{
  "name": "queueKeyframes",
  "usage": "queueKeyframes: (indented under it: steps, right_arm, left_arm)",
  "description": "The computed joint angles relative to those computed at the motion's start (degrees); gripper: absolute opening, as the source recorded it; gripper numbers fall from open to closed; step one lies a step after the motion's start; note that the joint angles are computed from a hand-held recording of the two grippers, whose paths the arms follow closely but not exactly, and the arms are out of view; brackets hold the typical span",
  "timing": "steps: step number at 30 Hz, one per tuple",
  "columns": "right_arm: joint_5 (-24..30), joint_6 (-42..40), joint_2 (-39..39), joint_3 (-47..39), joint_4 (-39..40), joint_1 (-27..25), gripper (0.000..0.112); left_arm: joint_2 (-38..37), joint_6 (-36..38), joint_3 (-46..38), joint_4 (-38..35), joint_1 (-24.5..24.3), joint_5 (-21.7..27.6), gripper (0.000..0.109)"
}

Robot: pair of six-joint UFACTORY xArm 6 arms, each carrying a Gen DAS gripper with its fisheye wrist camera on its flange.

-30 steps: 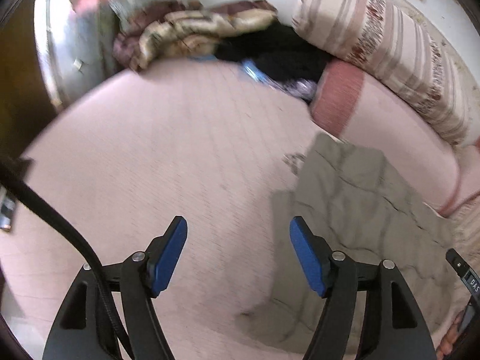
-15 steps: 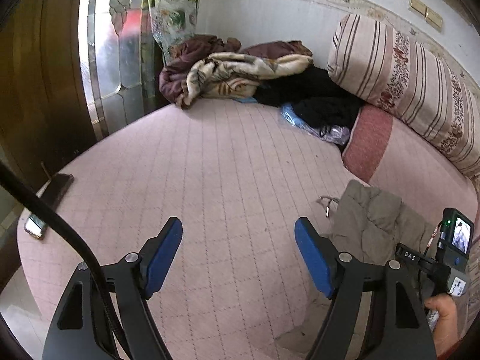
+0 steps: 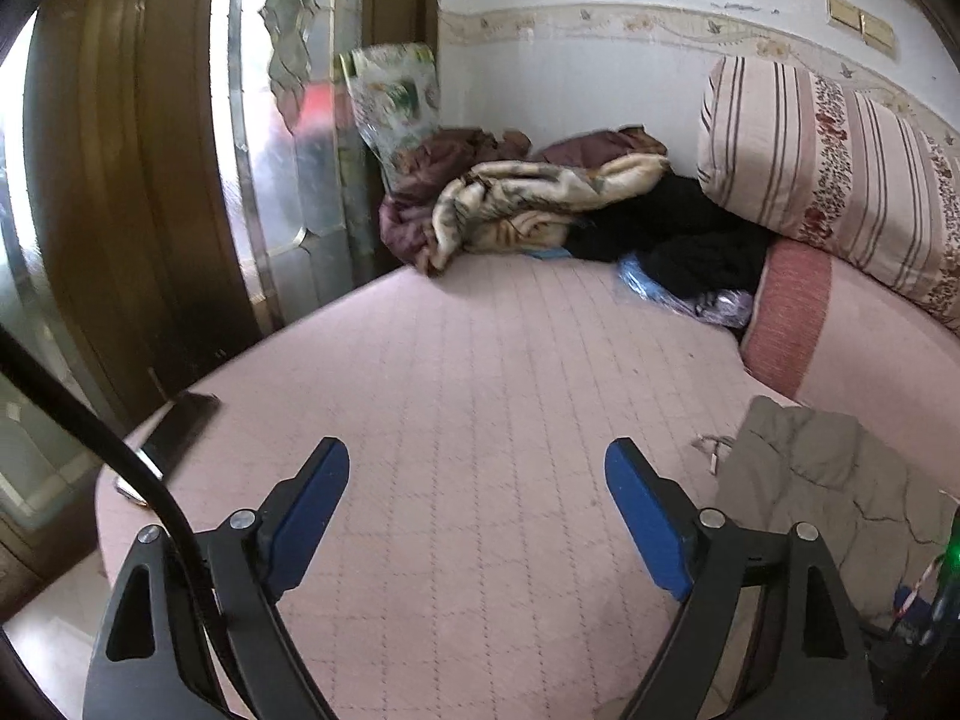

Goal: Fold large clothes

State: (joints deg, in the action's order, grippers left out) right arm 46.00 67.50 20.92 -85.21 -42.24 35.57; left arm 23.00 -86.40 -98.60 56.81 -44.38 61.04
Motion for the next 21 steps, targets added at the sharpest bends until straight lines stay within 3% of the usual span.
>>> queueKeyframes:
  steps: [5,8,10,16,17,21]
  right_arm:
    - [-3.7,0.2,-6.7,6.9,1.4,-1.6,0.098]
    - [1.4,5.2,-12.0,12.9,-4.3,-2.4,0.098]
    - [3.6,8.6,-15.5,17.5,-5.2,-5.0,0.098]
    - [-0.9,21.3,-30.7,35.4,-2.0,-16.1,0.098]
    - [0.6,23.0,-33.4,37.7,-1.8,-17.5,0.098]
    - [2.4,22.2,-40.3,42.9,-1.0,-18.1,0.096]
  left_arm:
    - [0.3,-0.2,-0.6,2.5,-1.0,1.7,0.087]
    - [0.2,-0.9,-0.6,3.8,-1.6,2.1,0.087]
    - [-0.3,-2.3,0.0,5.4,-2.2,2.4,0.088]
    - [-0.8,-7.6,0.6,10.2,-3.5,5.5,0.095]
    - [-0.6,-7.8,0.3,10.2,-3.5,5.8,0.095]
    - [-0.1,-7.7,-0.3,8.6,-3.2,6.2,0.095]
